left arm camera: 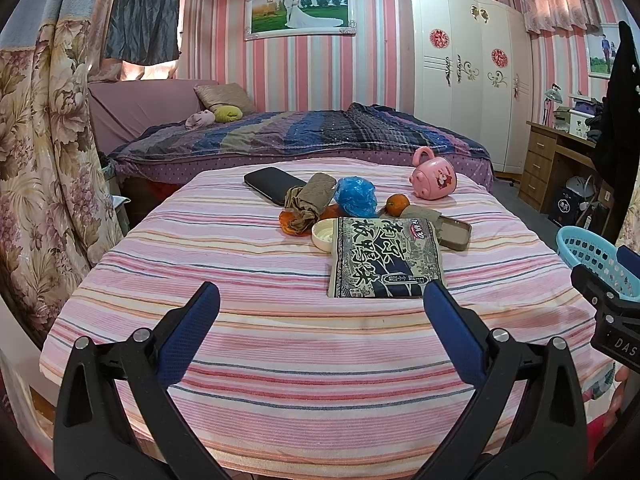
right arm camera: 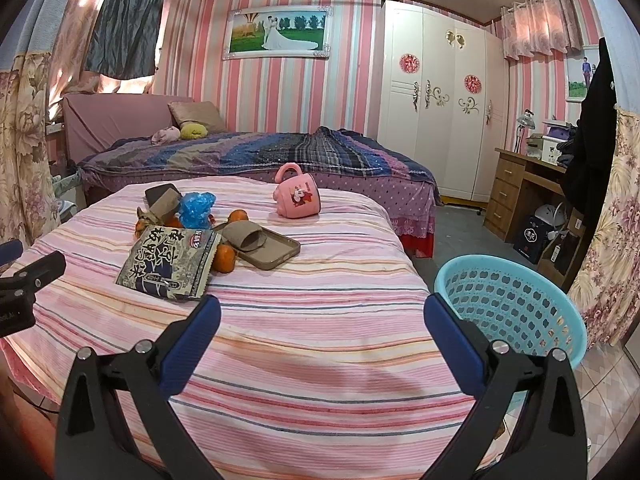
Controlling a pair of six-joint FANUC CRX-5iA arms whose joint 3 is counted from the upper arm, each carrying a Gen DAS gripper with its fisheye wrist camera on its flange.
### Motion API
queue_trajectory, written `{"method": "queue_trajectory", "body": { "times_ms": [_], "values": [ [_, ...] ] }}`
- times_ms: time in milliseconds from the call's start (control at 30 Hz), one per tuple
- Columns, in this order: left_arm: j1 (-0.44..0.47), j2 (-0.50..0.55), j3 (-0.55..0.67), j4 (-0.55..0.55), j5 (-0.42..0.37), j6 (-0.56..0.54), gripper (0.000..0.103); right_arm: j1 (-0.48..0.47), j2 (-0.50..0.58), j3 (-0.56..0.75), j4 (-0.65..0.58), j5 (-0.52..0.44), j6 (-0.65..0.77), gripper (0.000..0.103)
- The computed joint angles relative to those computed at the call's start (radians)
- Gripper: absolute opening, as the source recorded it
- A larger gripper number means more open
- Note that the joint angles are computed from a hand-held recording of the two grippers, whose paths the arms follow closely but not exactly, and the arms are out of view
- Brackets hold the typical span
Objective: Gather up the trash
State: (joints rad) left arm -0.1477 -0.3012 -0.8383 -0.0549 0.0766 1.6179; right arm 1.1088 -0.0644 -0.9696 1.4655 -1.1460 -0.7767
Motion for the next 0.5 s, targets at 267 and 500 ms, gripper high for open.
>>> {"method": "queue_trajectory", "body": {
  "times_ms": [267, 500],
  "values": [
    [0.000, 0.000, -0.003, 0.010, 0.003, -0.010, 0.098, 0.001, 0.003, 0.000, -0.002, -0.003, 0.000, 0.099],
    [0.000, 0.000, -0.002, 0.005, 0.002, -0.007, 0.098, 0.003, 0.005, 0.000, -0.002, -0.007, 0.000, 0.099]
  ]
}}
